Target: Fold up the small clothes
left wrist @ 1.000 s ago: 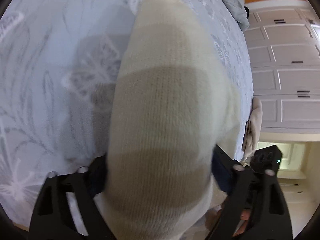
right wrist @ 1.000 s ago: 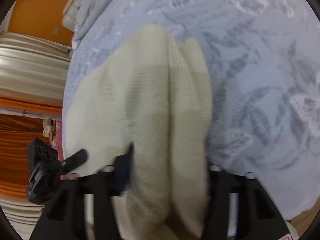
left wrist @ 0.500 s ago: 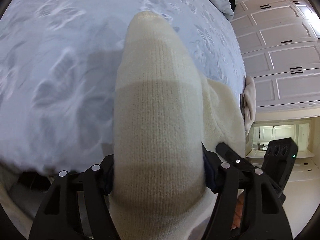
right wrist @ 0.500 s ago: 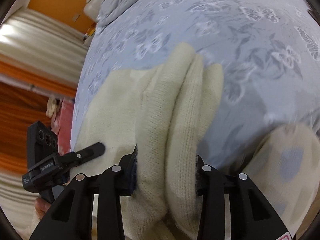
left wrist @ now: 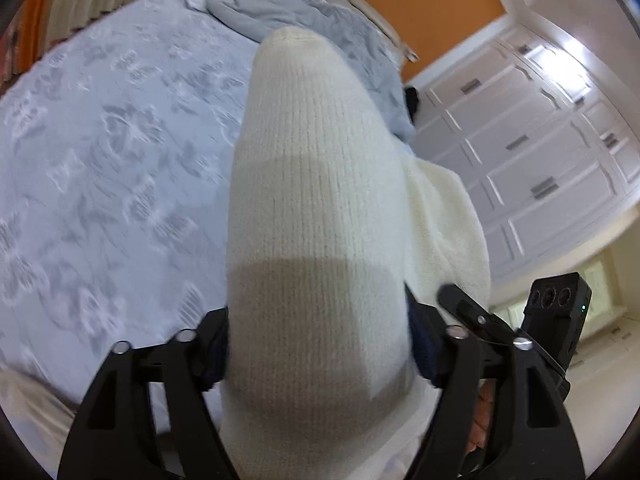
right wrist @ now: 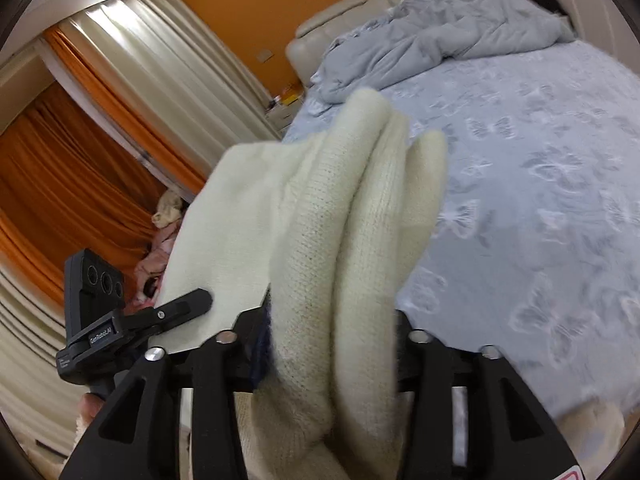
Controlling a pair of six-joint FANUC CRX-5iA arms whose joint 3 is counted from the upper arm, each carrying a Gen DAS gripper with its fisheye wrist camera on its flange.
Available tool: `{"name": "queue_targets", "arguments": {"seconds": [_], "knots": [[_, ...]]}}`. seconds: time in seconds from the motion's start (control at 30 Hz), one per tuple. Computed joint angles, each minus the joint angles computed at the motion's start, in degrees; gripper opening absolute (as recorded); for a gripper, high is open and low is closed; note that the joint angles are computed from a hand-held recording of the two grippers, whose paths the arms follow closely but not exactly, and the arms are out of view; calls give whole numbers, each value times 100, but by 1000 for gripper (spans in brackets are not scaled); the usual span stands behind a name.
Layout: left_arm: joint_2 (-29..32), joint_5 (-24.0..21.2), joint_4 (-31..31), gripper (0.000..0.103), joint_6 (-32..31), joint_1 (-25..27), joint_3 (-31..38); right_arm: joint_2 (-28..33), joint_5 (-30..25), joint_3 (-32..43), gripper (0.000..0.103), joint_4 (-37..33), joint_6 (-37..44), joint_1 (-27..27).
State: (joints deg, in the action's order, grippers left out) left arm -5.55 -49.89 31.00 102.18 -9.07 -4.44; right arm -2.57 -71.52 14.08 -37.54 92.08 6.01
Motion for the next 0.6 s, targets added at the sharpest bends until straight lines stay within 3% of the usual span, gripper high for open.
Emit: {"name": "queue_targets", "arguments": {"seconds": [0.07,0.13,0.17,0.23,0.3,0.4,0.5,0.6], "knots": [[86,-86,-684,86,386,90,50,167,546,-382,69,666,-255,307],[23,28,-763,86,595,293,-454,310,714,-809,69,1562,-1017,584],[6,6,-617,86,699,389,-671,285,652,-988,70,1561,-1243,559],[-302,188,-117,86,796,598,-1441,227,495,-1155,70,921,-985,235],[-596,328,202,86,637,671,-2012,204,408,-1336,70,975,-963,250],[-582,322,182,87,612,546,-2150,388,359,-1325,72,1275,-1082,408],[-382,632,826,96,355,425,-2391,780,402,-1124,83,1464,-1186,518],[-58,824,532,98,839,250,-2234,1341,283,-695,86,1477,-1210,616]]}}
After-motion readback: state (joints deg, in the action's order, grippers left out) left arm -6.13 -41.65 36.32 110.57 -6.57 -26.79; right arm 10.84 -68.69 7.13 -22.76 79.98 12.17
